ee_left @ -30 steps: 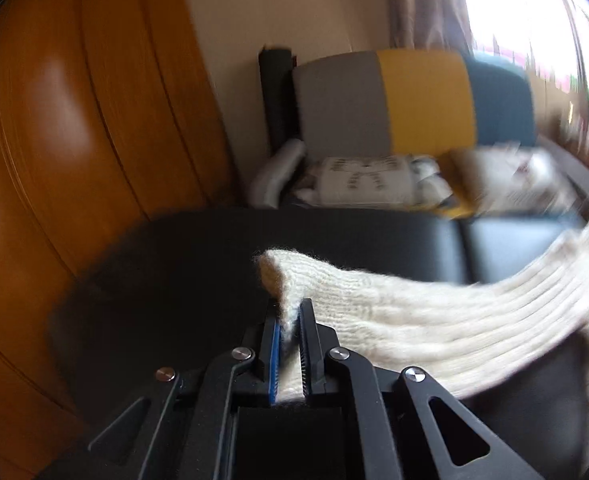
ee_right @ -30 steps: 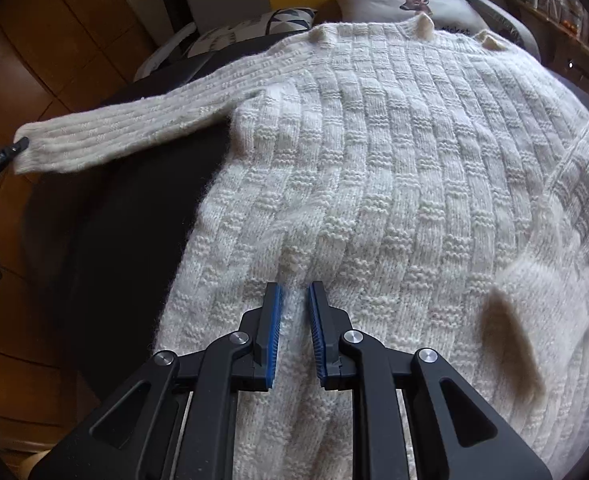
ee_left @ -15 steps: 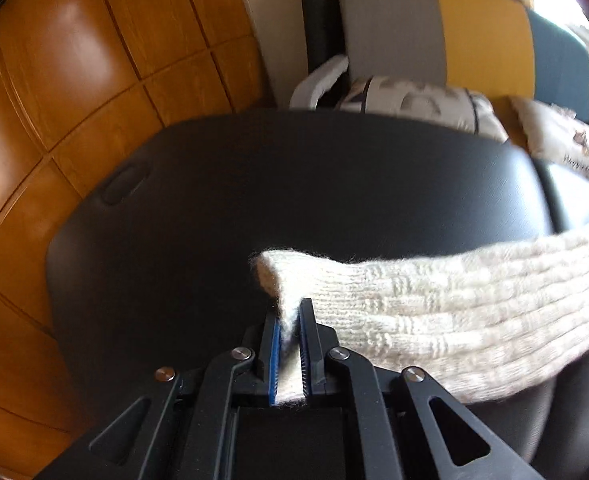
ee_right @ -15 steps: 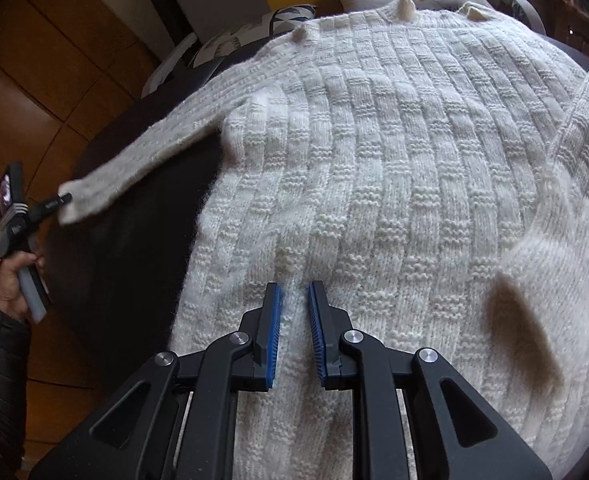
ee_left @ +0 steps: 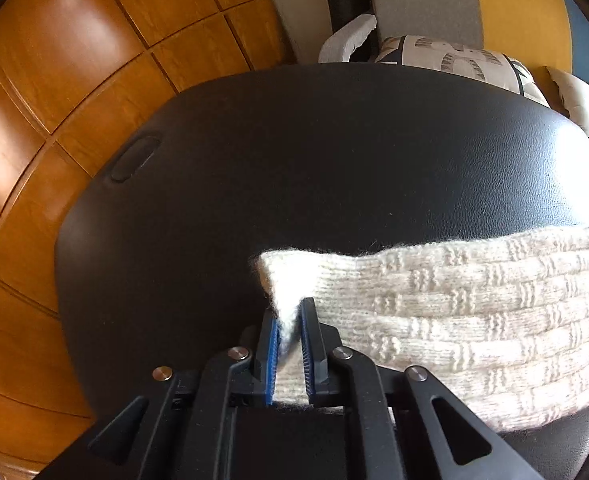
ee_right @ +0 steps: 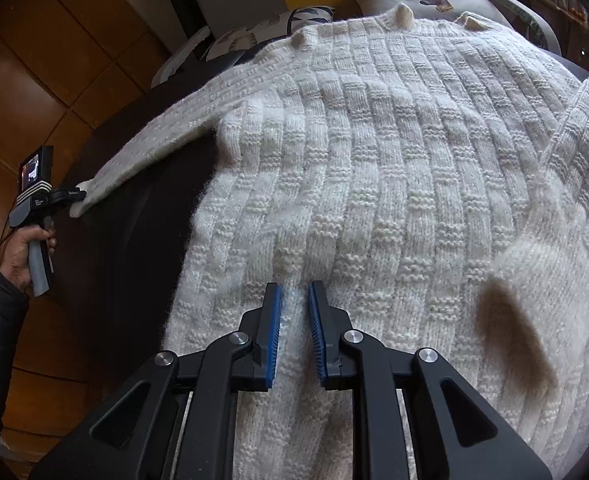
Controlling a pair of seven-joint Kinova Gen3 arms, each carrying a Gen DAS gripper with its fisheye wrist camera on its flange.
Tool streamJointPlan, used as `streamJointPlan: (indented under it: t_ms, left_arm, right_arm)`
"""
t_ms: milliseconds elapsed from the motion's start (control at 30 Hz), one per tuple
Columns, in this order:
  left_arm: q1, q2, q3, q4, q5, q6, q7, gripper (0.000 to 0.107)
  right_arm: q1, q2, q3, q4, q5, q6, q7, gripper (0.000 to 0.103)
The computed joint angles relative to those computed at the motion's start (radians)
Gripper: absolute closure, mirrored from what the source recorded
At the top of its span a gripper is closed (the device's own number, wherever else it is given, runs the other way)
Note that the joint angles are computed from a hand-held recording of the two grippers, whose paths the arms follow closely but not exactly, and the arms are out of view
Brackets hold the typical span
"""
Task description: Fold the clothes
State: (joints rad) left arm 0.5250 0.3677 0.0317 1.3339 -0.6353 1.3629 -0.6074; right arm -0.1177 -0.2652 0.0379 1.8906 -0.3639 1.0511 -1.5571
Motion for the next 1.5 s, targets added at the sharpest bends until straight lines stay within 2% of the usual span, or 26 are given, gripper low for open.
streamJointPlan:
  t_ms: [133, 267, 333, 467, 600, 700, 767, 867, 1000, 1067, 1200, 1367, 1500]
  left_arm:
    - [-0.033, -0.039, 0.005, 0.015, 0.067, -0.040, 0.027, 0.094]
    - [-0.102, -0.144, 0.016, 0.102, 0.191, -0.139, 0.057, 0.090]
    - [-0.122, -0.200, 0.025, 0.156, 0.212, -0.169, 0.096, 0.090]
    - [-0.120, -0.329, 0.080, 0.277, 0.146, -0.231, 0.211, 0.092]
    - [-0.069, -0.386, 0.195, 0.330, 0.031, -0.296, 0.233, 0.092]
    - [-0.033, -0.309, 0.250, 0.269, -0.027, -0.352, 0.194, 0.092]
    - [0.005, -0.237, 0.248, 0.212, -0.041, -0.369, 0.172, 0.092]
    - [0.048, -0.162, 0.223, 0.144, -0.020, -0.361, 0.164, 0.092]
    - [0.038, -0.060, 0.161, 0.040, 0.038, -0.302, 0.101, 0.092]
    - [0.061, -0.065, 0.132, 0.063, 0.061, -0.263, 0.103, 0.092]
    - [0.080, -0.078, 0.085, 0.102, 0.069, -0.275, 0.092, 0.089]
    - [0.080, -0.067, 0.068, 0.080, 0.079, -0.250, 0.048, 0.089]
    - [0.067, -0.049, 0.061, 0.040, 0.094, -0.220, 0.012, 0.089]
  right_arm:
    - [0.000, -0.002, -0.007, -0.008, 0.026, 0.010, 0.003, 0.085]
    - [0.007, 0.006, 0.052, -0.002, -0.028, 0.025, 0.065, 0.085]
    - [0.019, 0.014, 0.096, 0.001, -0.082, 0.045, 0.116, 0.085]
    - [0.064, 0.008, 0.166, 0.014, -0.166, 0.095, 0.229, 0.085]
    - [0.115, -0.031, 0.181, 0.010, -0.160, 0.139, 0.272, 0.085]
    - [0.135, -0.066, 0.172, -0.008, -0.132, 0.157, 0.268, 0.085]
    - [0.140, -0.088, 0.167, -0.024, -0.110, 0.173, 0.258, 0.085]
    - [0.140, -0.097, 0.144, -0.052, -0.061, 0.203, 0.220, 0.085]
    - [0.129, -0.101, 0.151, -0.042, -0.041, 0.221, 0.206, 0.085]
    - [0.125, -0.099, 0.153, -0.029, -0.042, 0.212, 0.205, 0.085]
    - [0.120, -0.093, 0.149, -0.035, -0.040, 0.215, 0.201, 0.083]
    - [0.122, -0.093, 0.153, -0.048, -0.056, 0.242, 0.182, 0.072]
    - [0.120, -0.085, 0.130, -0.040, -0.062, 0.217, 0.149, 0.070]
